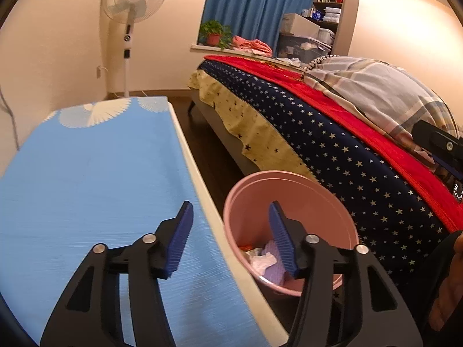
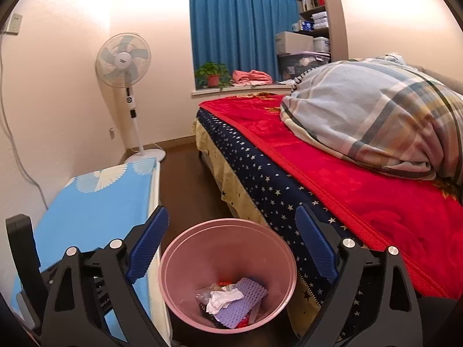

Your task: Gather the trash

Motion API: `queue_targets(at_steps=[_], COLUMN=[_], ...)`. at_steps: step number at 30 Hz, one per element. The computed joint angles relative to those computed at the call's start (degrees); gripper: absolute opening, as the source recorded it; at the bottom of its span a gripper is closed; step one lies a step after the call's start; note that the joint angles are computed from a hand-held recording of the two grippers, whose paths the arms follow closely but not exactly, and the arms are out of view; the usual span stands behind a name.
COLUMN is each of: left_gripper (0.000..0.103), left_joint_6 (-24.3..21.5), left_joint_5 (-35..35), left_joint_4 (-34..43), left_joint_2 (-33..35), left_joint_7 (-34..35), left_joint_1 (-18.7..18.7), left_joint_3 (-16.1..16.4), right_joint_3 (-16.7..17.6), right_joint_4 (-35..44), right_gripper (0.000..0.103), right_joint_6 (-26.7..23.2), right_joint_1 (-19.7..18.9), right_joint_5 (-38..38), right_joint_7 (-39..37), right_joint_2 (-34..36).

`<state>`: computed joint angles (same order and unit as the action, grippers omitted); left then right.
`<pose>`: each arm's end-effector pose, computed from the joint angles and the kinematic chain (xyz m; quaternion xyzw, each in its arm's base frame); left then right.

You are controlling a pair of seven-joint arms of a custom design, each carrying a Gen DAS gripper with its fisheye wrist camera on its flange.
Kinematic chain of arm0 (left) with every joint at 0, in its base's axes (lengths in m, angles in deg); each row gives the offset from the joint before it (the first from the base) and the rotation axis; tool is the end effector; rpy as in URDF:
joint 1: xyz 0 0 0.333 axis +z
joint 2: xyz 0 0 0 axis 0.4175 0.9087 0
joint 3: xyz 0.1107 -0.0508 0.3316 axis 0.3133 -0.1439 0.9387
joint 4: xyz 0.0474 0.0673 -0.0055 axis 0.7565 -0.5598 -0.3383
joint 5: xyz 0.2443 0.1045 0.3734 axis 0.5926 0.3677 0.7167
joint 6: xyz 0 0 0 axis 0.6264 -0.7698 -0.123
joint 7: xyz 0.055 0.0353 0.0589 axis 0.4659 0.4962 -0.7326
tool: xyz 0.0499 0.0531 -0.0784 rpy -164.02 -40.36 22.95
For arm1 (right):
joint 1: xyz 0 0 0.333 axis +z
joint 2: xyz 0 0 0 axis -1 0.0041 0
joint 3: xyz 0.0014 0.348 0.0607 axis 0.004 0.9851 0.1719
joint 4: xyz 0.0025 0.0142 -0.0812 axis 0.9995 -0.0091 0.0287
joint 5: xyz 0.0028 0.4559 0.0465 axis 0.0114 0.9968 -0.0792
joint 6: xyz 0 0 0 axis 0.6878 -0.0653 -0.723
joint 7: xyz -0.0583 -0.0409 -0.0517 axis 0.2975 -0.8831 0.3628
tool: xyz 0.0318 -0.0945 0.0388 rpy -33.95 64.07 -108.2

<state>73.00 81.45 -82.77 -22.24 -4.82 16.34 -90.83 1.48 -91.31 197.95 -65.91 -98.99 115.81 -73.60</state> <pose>0.5816 -0.2582 0.5152 -0.7028 0.5389 -0.3553 0.2989 0.6148 0.3322 0.5791 -0.6491 0.5504 -0.2802 0.4441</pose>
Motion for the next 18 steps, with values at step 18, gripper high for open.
queue_targets(at_steps=[18], left_gripper=[0.083], left_joint_6=[-17.43], left_joint_5=[-3.06], left_joint_4=[-11.62], left_joint_2=[-19.36], left_joint_7=[-2.88], left_joint_1=[3.17], left_joint_3=[-7.13], right_joint_3=[5.93], right_joint_4=[-10.14], right_gripper=[0.098], right_joint_6=[8.72], right_joint_1=[-1.68], right_joint_5=[18.89], right_joint_7=[-24.03], right_joint_2=[-5.75])
